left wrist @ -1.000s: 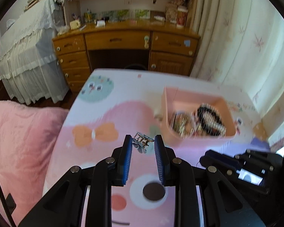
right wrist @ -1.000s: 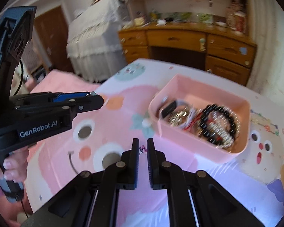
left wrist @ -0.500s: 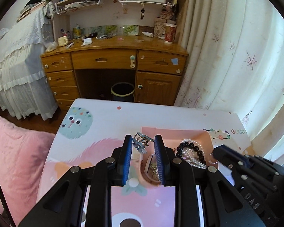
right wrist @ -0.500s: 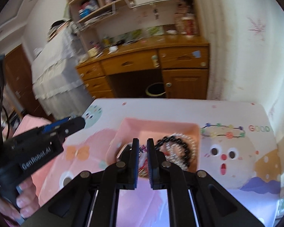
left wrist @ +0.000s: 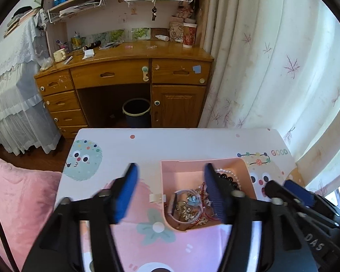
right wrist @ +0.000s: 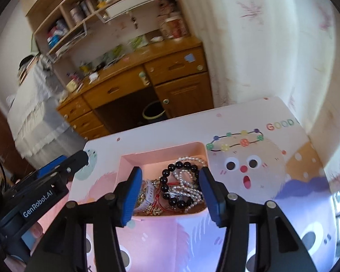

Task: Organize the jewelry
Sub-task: 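Open both tools over the pink box to drop the charm and ring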

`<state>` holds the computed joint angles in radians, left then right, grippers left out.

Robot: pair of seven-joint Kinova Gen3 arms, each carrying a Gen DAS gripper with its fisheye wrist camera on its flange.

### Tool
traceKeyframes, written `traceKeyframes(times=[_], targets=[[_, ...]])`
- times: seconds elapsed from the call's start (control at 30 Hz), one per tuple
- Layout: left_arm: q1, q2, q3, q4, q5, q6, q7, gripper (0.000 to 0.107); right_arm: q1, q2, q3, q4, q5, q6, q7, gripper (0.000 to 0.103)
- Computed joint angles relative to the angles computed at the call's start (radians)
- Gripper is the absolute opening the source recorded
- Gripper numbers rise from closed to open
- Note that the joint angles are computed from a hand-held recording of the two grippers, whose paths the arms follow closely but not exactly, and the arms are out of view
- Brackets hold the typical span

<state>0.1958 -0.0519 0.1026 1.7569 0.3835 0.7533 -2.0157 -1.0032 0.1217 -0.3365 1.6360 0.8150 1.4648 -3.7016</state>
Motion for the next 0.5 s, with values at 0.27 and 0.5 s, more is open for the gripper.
traceKeyframes(times=[0.27, 0.5], targets=[[0.016, -0.069, 0.001, 0.029, -0.065, 0.047, -0.011, 0.089, -0.074, 0.02, -0.018, -0.042, -0.106, 0.133, -0.114, 0.064], [-0.004, -0.219, -0.08, 0.205, -0.053, 0.113, -0.057, 0.093, -0.155, -0.005, -0.079, 0.036, -0.205, 0.077, -0.296, 0.067]])
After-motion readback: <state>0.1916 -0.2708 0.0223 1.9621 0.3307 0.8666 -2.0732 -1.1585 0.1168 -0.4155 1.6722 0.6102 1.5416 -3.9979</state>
